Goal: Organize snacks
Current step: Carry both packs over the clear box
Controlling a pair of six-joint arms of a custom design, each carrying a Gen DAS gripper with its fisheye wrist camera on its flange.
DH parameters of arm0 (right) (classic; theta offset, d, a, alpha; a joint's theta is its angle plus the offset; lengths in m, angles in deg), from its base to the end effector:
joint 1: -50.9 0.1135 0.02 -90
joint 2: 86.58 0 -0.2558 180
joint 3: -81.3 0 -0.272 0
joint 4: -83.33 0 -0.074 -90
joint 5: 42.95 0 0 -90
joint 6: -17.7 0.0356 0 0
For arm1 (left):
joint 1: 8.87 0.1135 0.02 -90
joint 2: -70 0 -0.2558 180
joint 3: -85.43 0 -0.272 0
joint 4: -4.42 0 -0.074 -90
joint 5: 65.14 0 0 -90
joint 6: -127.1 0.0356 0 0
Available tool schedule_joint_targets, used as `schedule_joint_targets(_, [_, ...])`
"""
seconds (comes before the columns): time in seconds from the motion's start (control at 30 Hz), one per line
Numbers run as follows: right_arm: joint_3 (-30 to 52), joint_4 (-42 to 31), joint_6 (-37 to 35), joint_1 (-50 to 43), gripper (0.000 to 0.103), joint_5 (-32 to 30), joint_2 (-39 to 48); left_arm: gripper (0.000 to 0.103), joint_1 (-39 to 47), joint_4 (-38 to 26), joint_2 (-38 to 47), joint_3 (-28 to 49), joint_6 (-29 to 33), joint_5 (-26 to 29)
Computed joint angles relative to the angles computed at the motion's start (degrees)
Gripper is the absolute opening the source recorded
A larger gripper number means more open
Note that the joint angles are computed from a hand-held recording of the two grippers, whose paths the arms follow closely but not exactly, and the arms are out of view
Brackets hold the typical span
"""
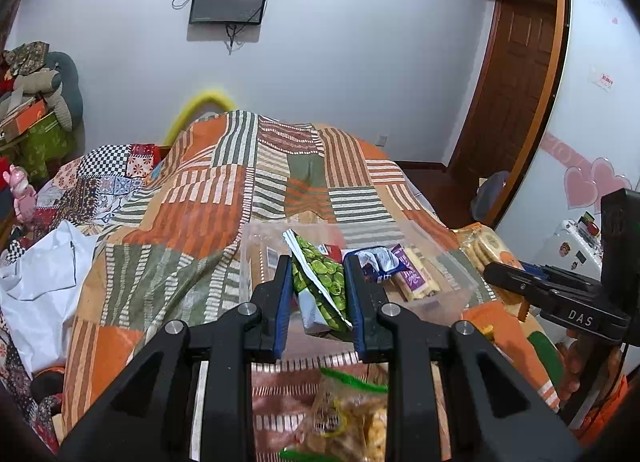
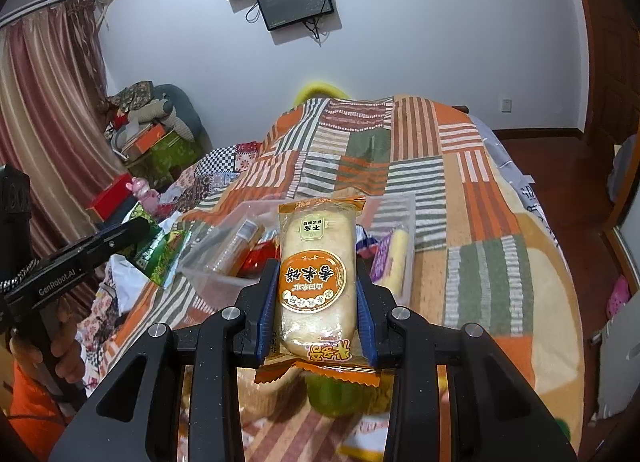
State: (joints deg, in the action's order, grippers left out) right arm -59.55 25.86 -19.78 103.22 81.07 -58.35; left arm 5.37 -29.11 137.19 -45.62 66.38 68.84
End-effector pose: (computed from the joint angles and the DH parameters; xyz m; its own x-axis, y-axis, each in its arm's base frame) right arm 0.0970 0.0930 0.2109 -0.6039 0.2941 -0.7408 0.0961 0.9495 0.2986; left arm 0.2395 0.0353 0.1859 -0.5470 0.2243 -0.8065 0.5813 0.7951 -0.1731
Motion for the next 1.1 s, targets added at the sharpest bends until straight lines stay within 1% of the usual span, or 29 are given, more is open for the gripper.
schedule_joint_targets(0.23, [-0.21, 6.56, -8.44, -10.24, 0.031, -7.53, 4.33, 0.025, -5.07, 6.28, 4.39, 0.87, -4.73, -4.37])
schedule_joint_targets(0.4, [-1.04, 10.69, -12.71, -17.20, 0.031, -13.95, 6.97, 0.025, -7.76, 9.46, 8.73, 2.01, -5.99, -7.49])
schedule_joint_targets(0.53, [-1.31, 14.80, -14.98, -22.15, 0.031, -19.04, 11.37, 0.025, -9.40, 12.00, 12.11, 2.41, -6.48, -9.85])
schedule_joint_targets(0.63, [-0.88, 16.95, -15.45, -23.20, 0.031, -19.73, 15.70, 0.025, -10.43, 13.24, 14.68, 2.89, -6.38, -11.35])
schedule_joint_targets(0.83, [-0.81, 19.53, -15.40, -24.07, 0.031, -21.97, 20.43, 0.025, -11.83, 15.69, 18.46, 3.62, -7.08, -13.84])
schedule_joint_targets(0.9, [-0.84, 19.73, -15.64, -24.51, 0.032, -22.44, 20.89, 0.025, -11.82, 15.67, 19.60, 4.06, -7.14, -14.00])
schedule_joint_targets(1.0, [-0.73, 19.79, -15.52, -25.19, 0.032, -23.46, 21.33, 0.026, -11.85, 14.05, 21.27, 5.06, -6.67, -14.13])
schedule_joint_targets(1.1, [-1.37, 19.70, -15.01, -25.25, 0.032, -23.59, 20.16, 0.026, -12.16, 14.09, 21.34, 4.48, -6.25, -15.25])
